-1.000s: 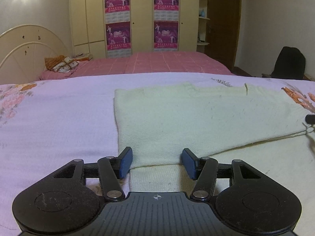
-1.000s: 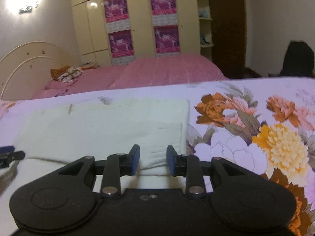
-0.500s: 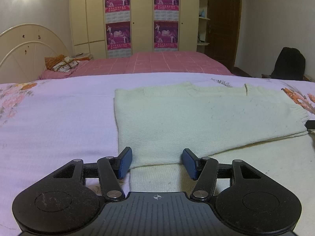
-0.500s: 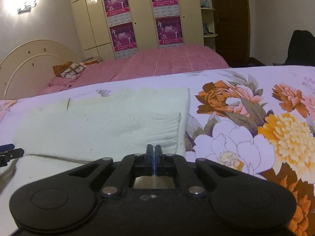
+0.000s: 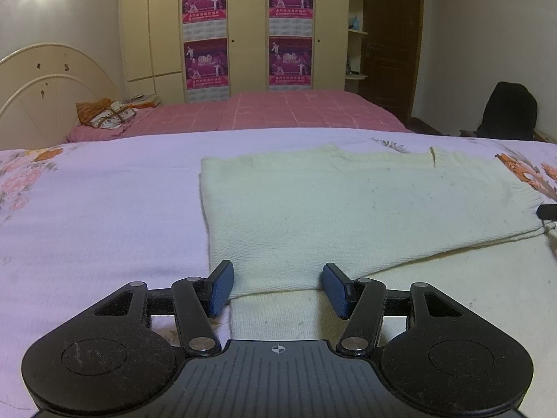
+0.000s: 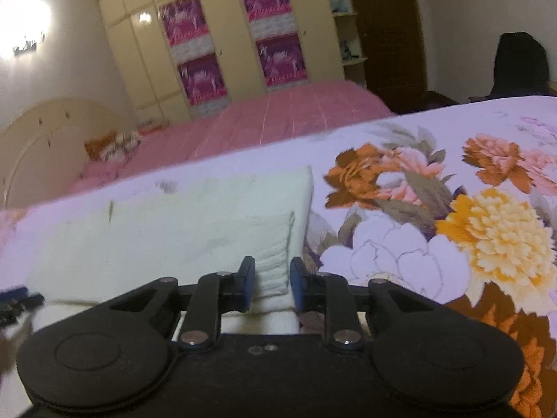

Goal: Fold small clothes

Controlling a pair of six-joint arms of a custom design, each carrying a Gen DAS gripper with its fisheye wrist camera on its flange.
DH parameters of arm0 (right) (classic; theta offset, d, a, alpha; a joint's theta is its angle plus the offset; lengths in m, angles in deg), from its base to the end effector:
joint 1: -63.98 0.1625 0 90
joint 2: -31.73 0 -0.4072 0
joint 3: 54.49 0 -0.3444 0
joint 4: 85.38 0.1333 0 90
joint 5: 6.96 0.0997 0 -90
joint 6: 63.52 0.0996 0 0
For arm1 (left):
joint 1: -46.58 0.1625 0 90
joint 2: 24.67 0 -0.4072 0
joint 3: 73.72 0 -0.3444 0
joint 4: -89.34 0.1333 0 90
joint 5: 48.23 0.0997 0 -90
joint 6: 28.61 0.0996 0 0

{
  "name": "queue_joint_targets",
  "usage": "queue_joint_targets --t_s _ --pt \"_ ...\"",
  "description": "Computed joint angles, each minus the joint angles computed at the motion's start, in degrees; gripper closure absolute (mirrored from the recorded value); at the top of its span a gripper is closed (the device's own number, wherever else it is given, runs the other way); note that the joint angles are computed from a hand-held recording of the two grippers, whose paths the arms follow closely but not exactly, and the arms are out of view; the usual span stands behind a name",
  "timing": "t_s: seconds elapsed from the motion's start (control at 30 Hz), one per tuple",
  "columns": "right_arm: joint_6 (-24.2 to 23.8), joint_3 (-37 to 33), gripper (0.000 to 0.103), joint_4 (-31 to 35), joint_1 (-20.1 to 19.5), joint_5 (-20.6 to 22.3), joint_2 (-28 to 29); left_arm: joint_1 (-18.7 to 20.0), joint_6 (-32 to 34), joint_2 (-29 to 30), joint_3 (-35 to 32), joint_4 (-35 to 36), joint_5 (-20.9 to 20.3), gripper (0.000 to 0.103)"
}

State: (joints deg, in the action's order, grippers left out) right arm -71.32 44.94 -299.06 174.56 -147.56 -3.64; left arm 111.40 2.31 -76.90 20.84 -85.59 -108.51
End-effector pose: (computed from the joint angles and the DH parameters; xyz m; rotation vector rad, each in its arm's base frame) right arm 0.2593 -0.5303 0.1425 -0.0360 -2.1374 1.2834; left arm -0.1053 -0.6532 0.2563 0.9261 2.2758 -0.9192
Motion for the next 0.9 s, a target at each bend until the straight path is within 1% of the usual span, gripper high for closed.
queue_joint_targets --t_s 0.03,0.07,0.1,0.13,0.3,0.37,0.43,0.47,0.5,0.53,0.57,0.6,0.63,0.67,0.7,0.77,0.83,0.9 --pt "0.27 -0.31 0.080 1.55 -0.17 -0.32 0.04 0.03 -0.06 -0.04 -0.01 0.15 -0.05 0.046" --pt "-0.20 -0.37 0.083 1.30 -0.22 -0.12 0.20 0.00 -0.08 -0.05 0.04 0.14 -0.07 0.046" --pt "-0.79 -0.31 0.093 0.94 -0.12 -0.11 0.30 0.01 -0.10 -0.10 0.01 0.29 -0.15 0.046" --pt "-1.38 0.04 0.096 0.40 -0.08 0.44 0.22 0.10 -0.08 -0.15 -0.09 0.51 -0.33 0.046" --pt "-4.47 1.31 0.097 -3.89 1.51 0.60 0.25 0.41 -0.05 -0.15 -0.43 0.82 -0.86 0.046" --pt "-3.70 1.92 0.097 -3.44 1.59 0.39 -0.02 0.45 0.21 -0.01 -0.45 0.63 -0.82 0.046" --pt "-1.76 1.63 0.097 -0.40 0.85 -0.80 0.03 0.37 0.25 0.06 -0.70 1.15 -0.50 0.046" --pt "-1.12 1.60 0.097 0.45 0.42 -0.71 0.02 0.29 0.33 0.02 -0.86 1.66 -0.30 0.046" --pt "-2.15 1.22 0.097 -0.39 0.26 -0.64 0.46 0.24 0.51 -0.01 -1.23 2.35 -0.20 0.045" --pt "-2.71 0.83 0.097 -0.27 0.36 -1.06 0.74 0.20 0.83 -0.05 -1.38 2.94 -0.15 0.042" --pt "-3.00 0.23 0.096 0.53 0.56 -1.85 0.95 0.13 1.06 -0.17 -1.56 3.78 -0.02 0.038" --pt "-2.73 0.22 0.092 1.35 0.67 -2.05 0.77 -0.11 1.11 -0.34 -1.59 4.56 0.62 0.027" --pt "-2.04 0.43 0.089 2.13 0.90 -2.18 0.41 -0.73 0.87 -0.37 -1.44 4.54 2.74 0.019" --pt "-1.37 0.98 0.077 2.00 1.37 -2.28 -0.09 -0.92 0.56 -1.04 -0.61 4.16 3.15 0.019" --pt "-1.23 1.65 0.067 1.19 1.78 -2.27 -0.46 -0.76 -0.05 -2.41 0.49 4.68 1.80 0.019" --pt "-0.25 4.40 0.068 -0.01 2.84 -1.76 -2.08 -0.94 -0.87 -5.30 3.57 4.60 1.12 0.019" --pt "2.62 8.43 0.068 0.15 3.91 -0.85 -4.40 -1.18 -0.80 -8.99 7.74 4.53 0.89 0.019" --pt "6.20 13.38 0.068 1.14 5.41 -0.51 -6.92 -1.26 -2.70 -13.85 12.15 6.30 0.67 0.019"
